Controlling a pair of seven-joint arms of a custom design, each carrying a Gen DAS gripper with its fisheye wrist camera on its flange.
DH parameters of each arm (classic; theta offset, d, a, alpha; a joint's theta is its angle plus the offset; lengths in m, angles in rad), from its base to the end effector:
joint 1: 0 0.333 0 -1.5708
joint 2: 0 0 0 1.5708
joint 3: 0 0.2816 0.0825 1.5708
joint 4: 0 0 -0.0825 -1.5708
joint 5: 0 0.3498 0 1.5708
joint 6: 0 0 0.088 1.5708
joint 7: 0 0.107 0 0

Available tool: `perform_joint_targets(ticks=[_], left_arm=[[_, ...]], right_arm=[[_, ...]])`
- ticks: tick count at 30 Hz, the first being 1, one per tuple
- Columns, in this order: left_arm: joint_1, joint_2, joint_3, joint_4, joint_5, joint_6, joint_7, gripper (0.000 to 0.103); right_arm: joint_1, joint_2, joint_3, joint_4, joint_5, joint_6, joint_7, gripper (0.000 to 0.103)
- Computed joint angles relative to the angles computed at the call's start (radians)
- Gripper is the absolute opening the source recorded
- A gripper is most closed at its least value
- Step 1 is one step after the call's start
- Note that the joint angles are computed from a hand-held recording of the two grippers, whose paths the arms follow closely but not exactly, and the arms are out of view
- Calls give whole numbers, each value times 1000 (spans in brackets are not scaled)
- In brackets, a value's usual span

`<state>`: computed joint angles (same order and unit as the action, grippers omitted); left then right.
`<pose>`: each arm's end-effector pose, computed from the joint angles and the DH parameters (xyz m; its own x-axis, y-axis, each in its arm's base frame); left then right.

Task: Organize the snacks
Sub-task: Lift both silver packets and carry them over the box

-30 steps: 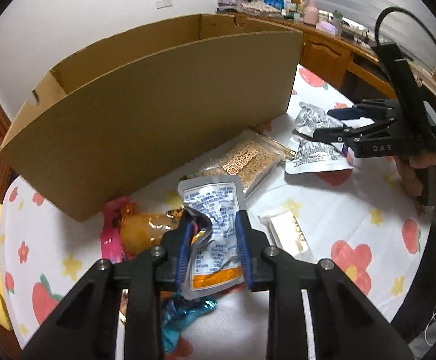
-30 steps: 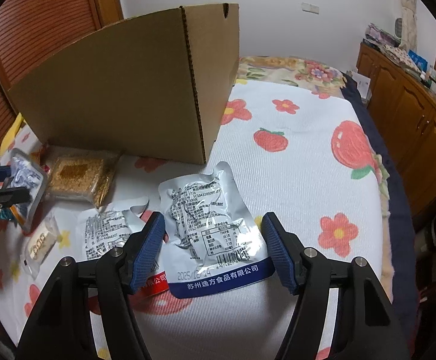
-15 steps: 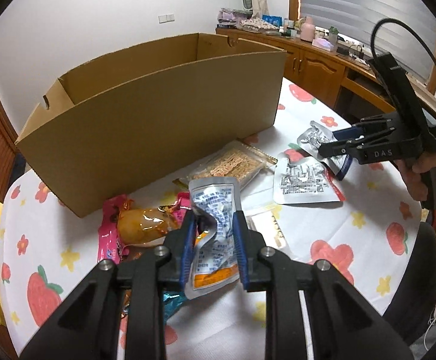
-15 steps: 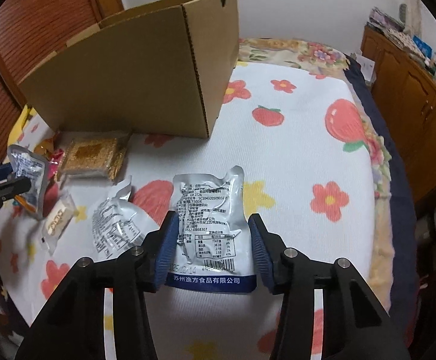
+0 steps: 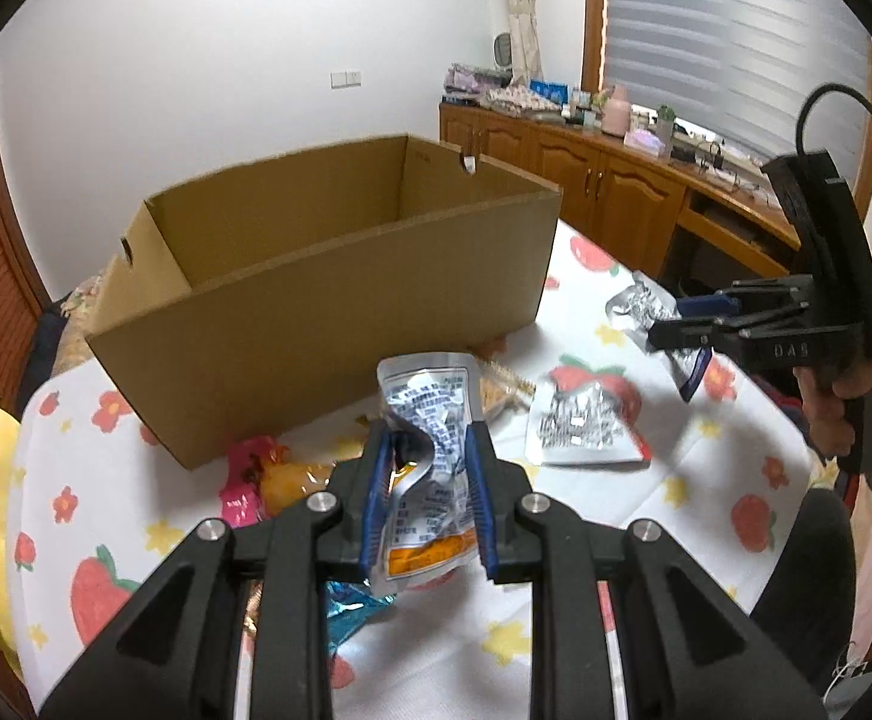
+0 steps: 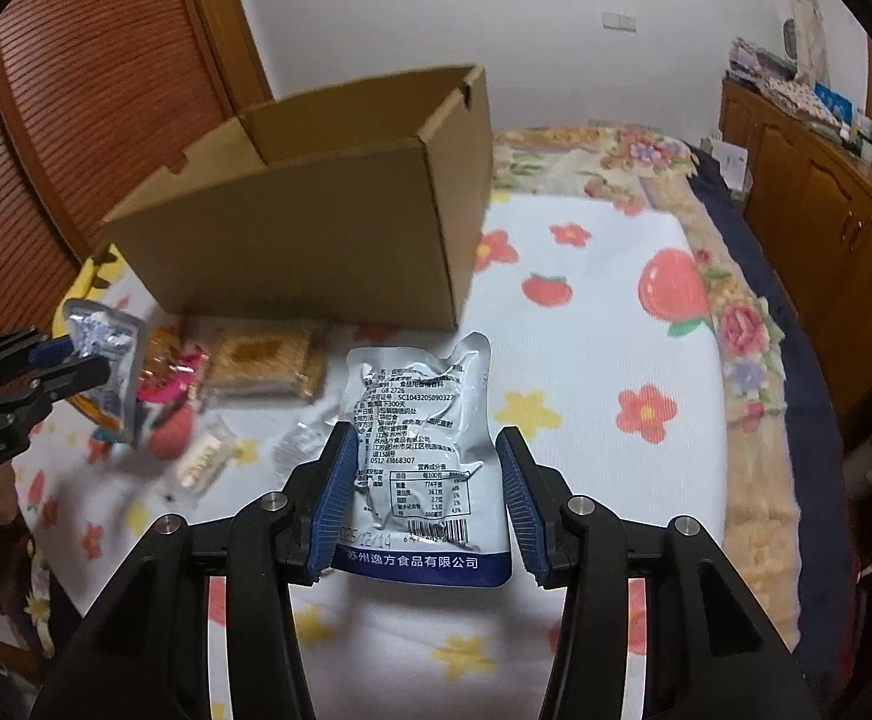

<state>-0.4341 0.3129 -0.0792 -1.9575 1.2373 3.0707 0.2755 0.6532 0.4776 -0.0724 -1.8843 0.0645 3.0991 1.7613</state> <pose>0.4778 -0.3529 0.3631 -0.4080 -0.9127 0.0242 -0.6108 0.2532 -0.7502 0.5387 0.3534 0.3351 0.3867 -0.9116 -0.1394 -0.7235 -0.2062 -0.6588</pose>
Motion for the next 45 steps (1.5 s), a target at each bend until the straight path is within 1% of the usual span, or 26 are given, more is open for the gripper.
perform_joint_targets(ticks=[5, 9, 13, 18, 22, 24, 26, 28, 31, 33, 35, 38, 40, 44, 45], left_arm=[[3, -34, 6, -3, 48, 6, -58, 22], [18, -53, -7, -7, 71, -1, -85, 22], [34, -77, -14, -10, 119, -4, -136, 22], [68, -103, -34, -8, 184, -4, -205, 22], [92, -107, -47, 7, 213, 2, -223, 22], [103, -105, -50, 18, 217, 10, -219, 22], [110, -101, -51, 32, 227, 18, -224, 22], [116, -93, -52, 48, 218, 22, -209, 22], [121, -78, -48, 74, 199, 26, -182, 22], [121, -66, -40, 94, 183, 27, -160, 22], [122, -49, -31, 118, 162, 30, -137, 22], [128, -9, -21, 164, 82, 38, -59, 22], [132, 19, -9, 196, 19, 46, 0, 22], [158, 80, -18, 262, -130, 61, 150, 22], [156, 92, -8, 274, -147, 66, 168, 22]], right_arm=[[32, -31, -11, -20, -4, 32, 10, 48], [39, -48, 4, -26, 6, 45, -2, 48], [84, -60, -32, -16, -16, 38, 6, 48], [114, -81, -55, -23, -37, 56, 21, 48], [134, -88, -68, -14, -44, 63, 28, 48], [166, -84, -103, 2, -58, 53, 49, 48], [169, -82, -107, 12, -70, 56, 54, 48], [174, -75, -113, 31, -76, 53, 63, 48], [161, -63, -100, 63, -82, 51, 60, 48], [160, -47, -103, 100, -88, 40, 62, 48], [146, -26, -93, 145, -90, 25, 58, 49], [123, 16, -75, 228, -98, -4, 49, 49], [103, 62, -57, 314, -100, -32, 38, 49], [60, 153, -16, 477, -97, -94, 12, 49], [50, 180, -6, 525, -95, -114, 5, 49]])
